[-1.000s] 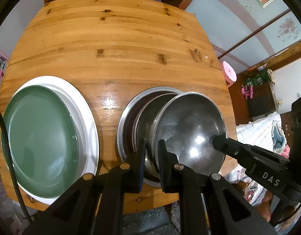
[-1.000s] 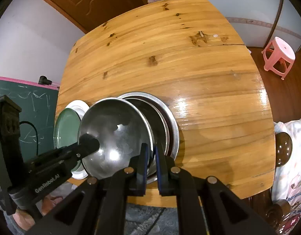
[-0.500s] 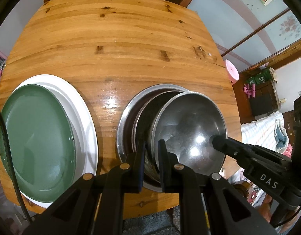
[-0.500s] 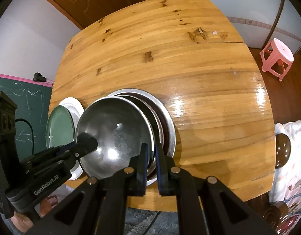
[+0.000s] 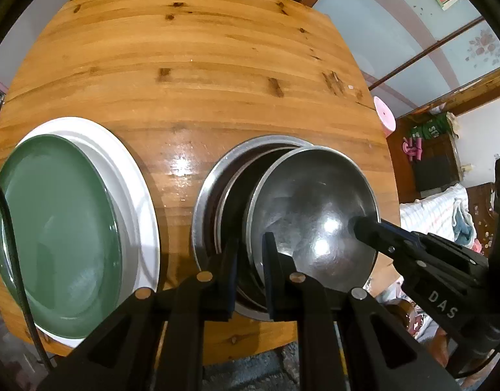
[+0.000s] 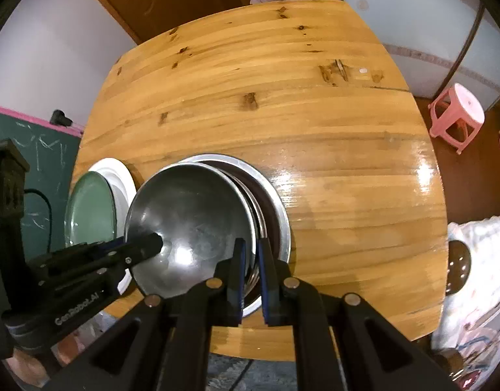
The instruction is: Organize plates and bowls
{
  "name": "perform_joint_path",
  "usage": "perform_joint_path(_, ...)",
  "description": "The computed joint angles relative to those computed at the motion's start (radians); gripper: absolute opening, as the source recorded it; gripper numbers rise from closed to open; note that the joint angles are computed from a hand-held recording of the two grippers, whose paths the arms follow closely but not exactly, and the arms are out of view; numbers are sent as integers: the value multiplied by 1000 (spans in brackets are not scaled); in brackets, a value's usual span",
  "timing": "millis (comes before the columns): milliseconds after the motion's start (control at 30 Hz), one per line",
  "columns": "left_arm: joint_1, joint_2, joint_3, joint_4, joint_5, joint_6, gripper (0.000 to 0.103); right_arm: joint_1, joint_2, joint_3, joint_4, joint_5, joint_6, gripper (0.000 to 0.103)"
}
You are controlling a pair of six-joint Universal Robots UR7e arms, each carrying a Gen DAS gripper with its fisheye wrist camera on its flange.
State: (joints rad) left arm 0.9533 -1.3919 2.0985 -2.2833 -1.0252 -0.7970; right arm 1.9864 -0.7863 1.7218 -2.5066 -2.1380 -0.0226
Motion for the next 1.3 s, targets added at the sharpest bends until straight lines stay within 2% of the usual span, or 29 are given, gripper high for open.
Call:
perform_joint_path(67,2,-4,2,-4,-12,0,16,6,7,-2,-5,-20,-14,8)
perform_joint_path(133,0,-10,4,-5,-11,0,18,8,10,-5,-3,-29,-22,8)
perform_joint_path(200,-9,-17,9,-4,5,4,19,9,13,-7,-2,-38,-31,8)
perform_joint_path(400,-35,-30,17,-16,48,24,34,15,19,-4,-26,-52,-46,8)
perform_joint_path(533,-51,-34,16,0,96,22,54,23,24,-4,-38,-72,-60,8)
perform_joint_path(800,-55,-57,21,-9,101,36,57,28,12,1,-60,-76,-62,8)
perform_joint_path(933,-75,-76,29,-8,129,37,66,32,-7,15,-94,-57,-77,8)
perform_joint_path(1100,-108,-111,39,16,169,23,68,41,-33,34,-131,-31,-96,8)
perform_joint_path(1167,-118,-122,43,16,176,20,71,46,-44,43,-148,-21,-107,17)
perform_joint_path(1233,-126,-135,51,0,179,22,79,53,-56,59,-181,-15,-126,41)
perform_joint_path(1300,-133,-152,67,-35,178,31,83,62,-63,76,-226,-19,-143,46)
